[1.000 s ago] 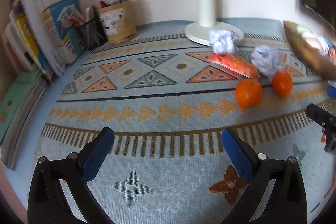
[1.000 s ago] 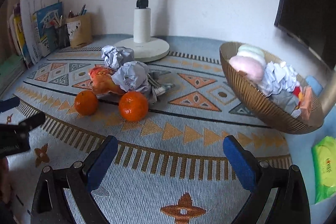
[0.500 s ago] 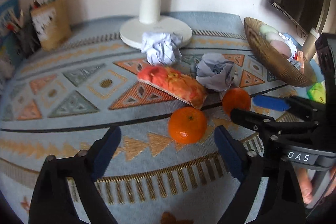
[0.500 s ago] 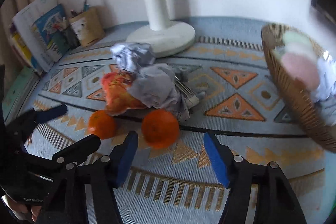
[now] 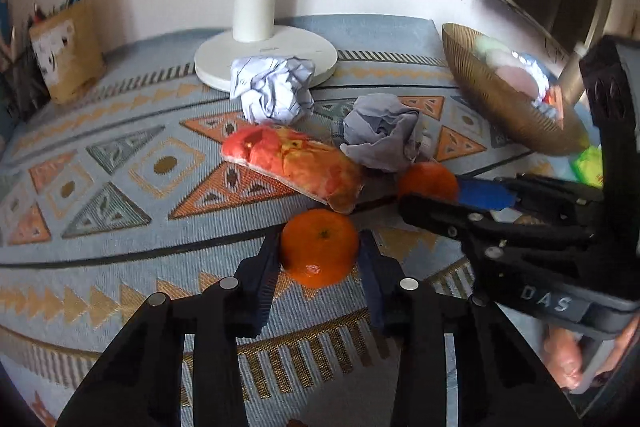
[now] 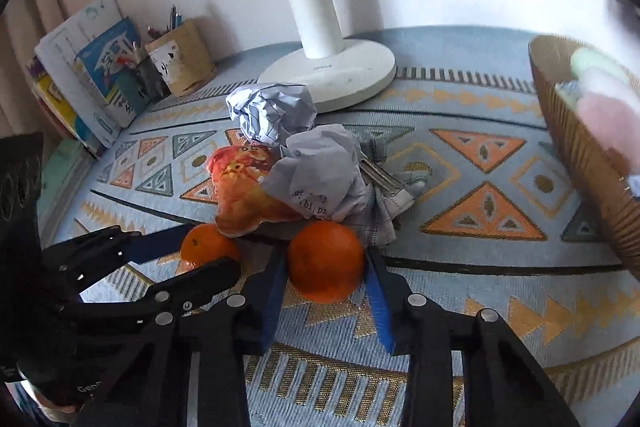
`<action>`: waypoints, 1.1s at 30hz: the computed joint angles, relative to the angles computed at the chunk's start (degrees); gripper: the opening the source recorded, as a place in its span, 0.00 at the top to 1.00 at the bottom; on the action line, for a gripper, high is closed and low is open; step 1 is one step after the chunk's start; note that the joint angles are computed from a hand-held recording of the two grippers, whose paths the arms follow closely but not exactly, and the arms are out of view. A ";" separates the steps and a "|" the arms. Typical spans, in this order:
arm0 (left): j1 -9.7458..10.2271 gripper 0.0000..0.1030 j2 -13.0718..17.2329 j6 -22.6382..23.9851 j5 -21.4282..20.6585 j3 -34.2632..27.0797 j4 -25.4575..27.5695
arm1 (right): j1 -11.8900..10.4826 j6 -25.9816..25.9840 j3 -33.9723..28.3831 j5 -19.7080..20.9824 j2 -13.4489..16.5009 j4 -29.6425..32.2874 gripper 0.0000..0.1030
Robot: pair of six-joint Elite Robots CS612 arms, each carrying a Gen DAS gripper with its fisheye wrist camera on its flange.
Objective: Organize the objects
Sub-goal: 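Grasp an orange with the left gripper while the right grasps another orange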
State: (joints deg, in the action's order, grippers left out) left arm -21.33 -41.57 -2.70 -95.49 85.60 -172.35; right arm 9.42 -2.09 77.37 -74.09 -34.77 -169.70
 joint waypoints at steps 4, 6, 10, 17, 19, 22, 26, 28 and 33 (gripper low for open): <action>-0.94 0.66 -0.55 1.72 4.32 1.95 -4.70 | -1.79 3.39 1.43 6.37 -0.19 -4.11 0.64; -0.85 0.66 -0.86 0.93 4.79 2.53 -5.47 | -2.38 5.35 2.25 6.98 -0.51 -5.45 0.64; -0.49 0.66 -2.50 -4.64 6.71 5.80 -7.15 | -3.22 3.09 5.19 7.33 -2.42 -4.18 0.64; 0.02 0.66 -4.78 -11.23 5.95 10.42 -9.08 | -2.72 -8.50 10.39 1.63 -5.57 -1.79 0.64; -0.02 0.66 -4.90 -12.66 6.58 10.43 -7.09 | -2.71 -8.63 10.97 0.97 -5.47 -2.93 0.64; -0.27 0.66 -4.87 -13.19 7.73 10.58 -7.27 | -3.16 -7.93 11.54 2.27 -5.27 -4.52 0.64; -1.01 0.66 -4.84 -12.62 10.25 11.03 -8.63 | -3.72 -7.13 11.49 4.11 -5.20 -3.32 0.58; -1.11 0.66 -4.88 -11.89 10.39 11.18 -9.16 | -3.52 -7.40 11.81 3.98 -5.38 -4.07 0.48; -0.67 0.66 -4.84 -12.12 9.03 11.10 -9.14 | -1.89 -10.72 12.87 -1.35 -5.45 -8.74 0.37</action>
